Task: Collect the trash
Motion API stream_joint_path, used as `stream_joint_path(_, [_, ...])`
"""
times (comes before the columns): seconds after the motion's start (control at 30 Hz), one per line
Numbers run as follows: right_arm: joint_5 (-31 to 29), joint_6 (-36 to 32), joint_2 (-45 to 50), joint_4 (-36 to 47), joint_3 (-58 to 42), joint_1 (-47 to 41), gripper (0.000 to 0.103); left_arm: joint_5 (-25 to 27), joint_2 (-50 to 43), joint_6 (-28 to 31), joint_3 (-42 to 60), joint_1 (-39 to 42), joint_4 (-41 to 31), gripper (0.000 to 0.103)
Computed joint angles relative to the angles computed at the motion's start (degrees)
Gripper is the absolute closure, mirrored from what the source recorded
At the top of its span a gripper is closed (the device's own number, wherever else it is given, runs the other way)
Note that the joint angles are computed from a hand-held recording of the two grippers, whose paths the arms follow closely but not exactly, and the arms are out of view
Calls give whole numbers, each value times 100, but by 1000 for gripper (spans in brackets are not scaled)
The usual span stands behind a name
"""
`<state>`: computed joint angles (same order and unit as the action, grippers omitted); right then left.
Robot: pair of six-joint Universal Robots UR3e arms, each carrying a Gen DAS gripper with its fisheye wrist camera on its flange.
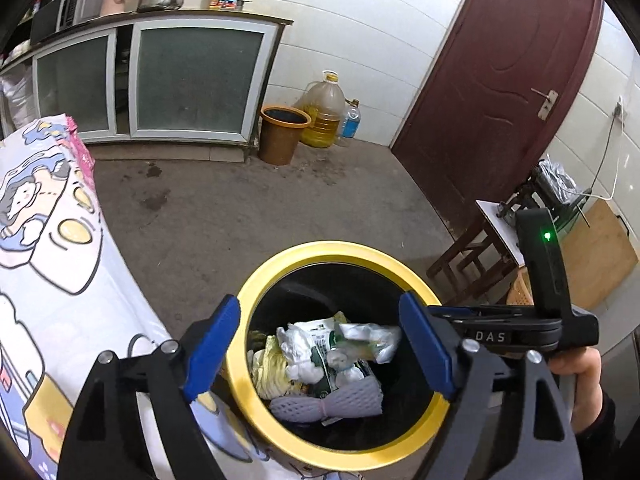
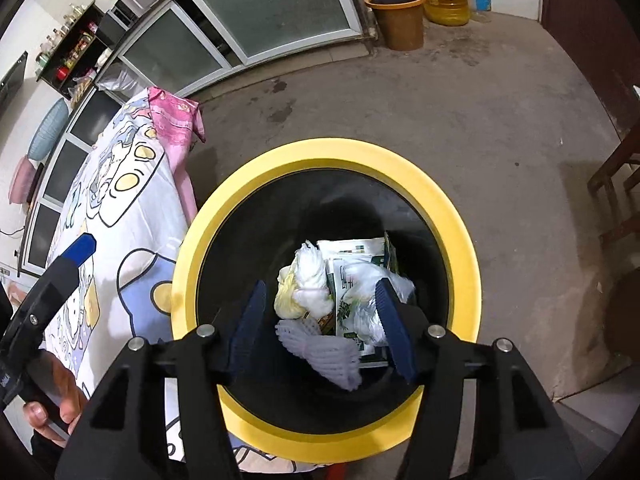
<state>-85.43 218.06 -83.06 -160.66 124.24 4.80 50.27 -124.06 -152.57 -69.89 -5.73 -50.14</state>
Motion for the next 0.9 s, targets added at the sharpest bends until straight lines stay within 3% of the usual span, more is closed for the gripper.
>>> stream_joint_path(0.17, [-117, 201, -56, 91, -83, 238, 46, -181, 409, 121, -530, 344, 15, 21])
stream_joint_path(0.27, [-436, 454, -98, 128, -144, 484, 29, -302, 750, 216, -956, 641, 94, 11])
stream_joint_path(0.3, [-699, 646, -107, 173, -186, 638, 21, -359, 916, 253, -1166, 784, 165, 10])
stream_joint_path(0.4, [-1459, 1096, -58, 242, -360, 1125, 14, -438, 1395, 388, -1722, 1151, 364, 8])
stream_joint_path(0.57, [-2843, 1902, 266, 442, -815, 1999, 8, -737, 2564, 1053, -2762, 2097, 244, 8])
stream_joint_path(0.8, [-4752, 3338, 826, 1947, -2065, 3255, 8, -1590, 4042, 2572, -3480, 3831, -1480, 8])
stream_joint_path(0.9, [-5646, 3990, 1182, 3105, -2950, 3899, 8, -1874, 4953, 3020, -4233, 4637, -1312, 8])
